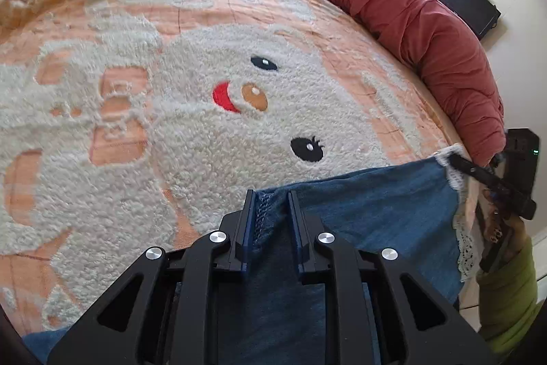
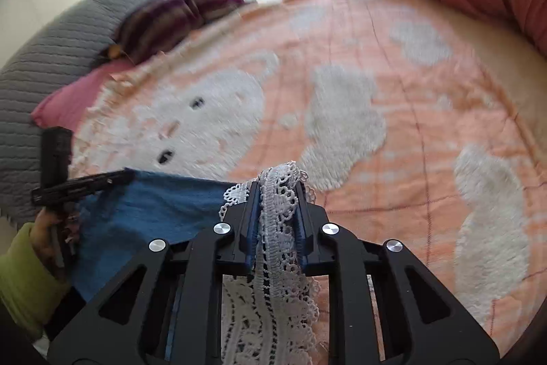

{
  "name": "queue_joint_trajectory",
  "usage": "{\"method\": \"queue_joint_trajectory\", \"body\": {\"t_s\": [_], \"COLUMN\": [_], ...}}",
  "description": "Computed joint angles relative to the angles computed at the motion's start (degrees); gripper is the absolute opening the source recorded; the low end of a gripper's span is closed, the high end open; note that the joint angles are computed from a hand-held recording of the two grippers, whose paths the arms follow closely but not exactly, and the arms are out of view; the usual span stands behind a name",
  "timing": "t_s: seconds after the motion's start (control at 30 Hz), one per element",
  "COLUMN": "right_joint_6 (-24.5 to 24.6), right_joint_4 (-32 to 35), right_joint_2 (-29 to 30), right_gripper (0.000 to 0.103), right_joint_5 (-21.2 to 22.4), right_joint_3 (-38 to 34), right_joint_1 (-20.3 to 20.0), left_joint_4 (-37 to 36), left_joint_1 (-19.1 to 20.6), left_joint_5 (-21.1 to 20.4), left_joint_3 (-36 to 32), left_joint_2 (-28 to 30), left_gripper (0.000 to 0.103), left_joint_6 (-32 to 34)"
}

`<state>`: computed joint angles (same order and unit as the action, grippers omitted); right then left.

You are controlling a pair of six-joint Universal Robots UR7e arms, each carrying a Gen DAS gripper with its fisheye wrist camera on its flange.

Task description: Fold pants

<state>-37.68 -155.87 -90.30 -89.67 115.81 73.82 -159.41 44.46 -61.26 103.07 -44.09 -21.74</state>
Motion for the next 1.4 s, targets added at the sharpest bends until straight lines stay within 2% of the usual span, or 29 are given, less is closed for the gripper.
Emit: {"method": "queue_joint_trajectory", "body": {"t_s": [0.07,0.23,0.3,0.43,0.5,0.57,0.6,0.7,0.73,0.77,0.8,0.93,1.0,1.03,1.07,1.1,1.23,1.33,1.4], "right_joint_6": [-0.9,-2.9,-3.6,-4.1,-5.1,-7.0,-8.2,-11.3,-12.7,-13.7,-14.3,-14.0,-13.8,-14.3,-14.6,-14.6,-15.0,-14.3,-13.0], "right_joint_4": [-2.3,-6.1,-7.3,-12.5,-17.1,-20.0,-21.0,-19.4,-19.8,-19.3,-18.7,-20.3,-21.5,-21.2,-21.5,-21.8,-23.7,-23.6,-21.6], "right_joint_2": [0.0,5.2,6.2,4.8,2.5,0.4,-1.1,-3.5,-3.8,-3.9,-3.8,-1.4,0.5,0.4,-0.1,-0.3,-0.5,-1.1,-3.6], "right_gripper": [0.012,0.020,0.029,0.041,0.048,0.050,0.052,0.055,0.055,0.057,0.059,0.060,0.057,0.057,0.057,0.057,0.057,0.059,0.062], "right_joint_5": [0.9,-9.3,-10.4,-11.8,-10.9,-9.6,-8.6,-7.9,-8.6,-9.2,-9.6,-16.0,-21.5,-21.4,-20.5,-20.4,-19.2,-19.0,-15.8], "right_joint_3": [0.8,-0.4,-0.5,1.8,4.7,7.5,9.4,12.4,13.6,14.4,14.8,15.6,15.4,15.6,16.1,16.4,17.4,17.6,18.1], "right_joint_1": [-0.1,1.8,1.7,2.2,2.5,2.6,2.8,3.9,4.6,5.2,5.6,6.9,7.5,6.9,6.3,6.1,5.2,5.4,5.0], "left_joint_4": [0.0,0.3,0.0,-1.2,-2.3,-2.4,-2.0,-1.9,-1.3,-1.2,-1.1,7.0,6.5,5.7,6.6,7.8,4.9,5.8,5.3], "left_joint_1": [-0.3,0.4,0.4,-0.7,-1.6,-3.5,-4.7,-6.9,-7.8,-8.5,-8.9,-9.9,-9.9,-10.0,-10.1,-10.1,-9.2,-9.7,-10.5], "left_joint_5": [1.9,2.0,2.1,4.5,5.2,7.6,9.1,9.3,8.6,8.7,9.1,12.2,12.2,12.4,12.8,13.1,10.7,10.9,10.8], "left_joint_3": [0.1,0.4,0.5,1.3,2.3,3.3,3.9,5.8,6.6,7.2,7.6,7.5,8.8,9.4,9.5,9.5,10.6,11.1,12.2], "left_joint_2": [0.0,0.0,0.0,-0.5,-1.3,-2.0,-2.2,-2.8,-3.0,-2.8,-2.5,-0.7,-0.9,-1.1,-1.3,-1.5,-2.2,-3.2,-4.4], "left_gripper": [0.017,0.020,0.020,0.027,0.035,0.053,0.055,0.060,0.071,0.077,0.078,0.078,0.079,0.083,0.097,0.098,0.098,0.098,0.098], "left_joint_6": [-0.1,-1.7,-1.4,-1.3,-1.4,-1.5,-1.5,-1.6,-2.1,-2.2,-2.2,-3.5,-3.5,-2.8,-3.3,-4.2,-3.4,-4.4,-5.8]}}
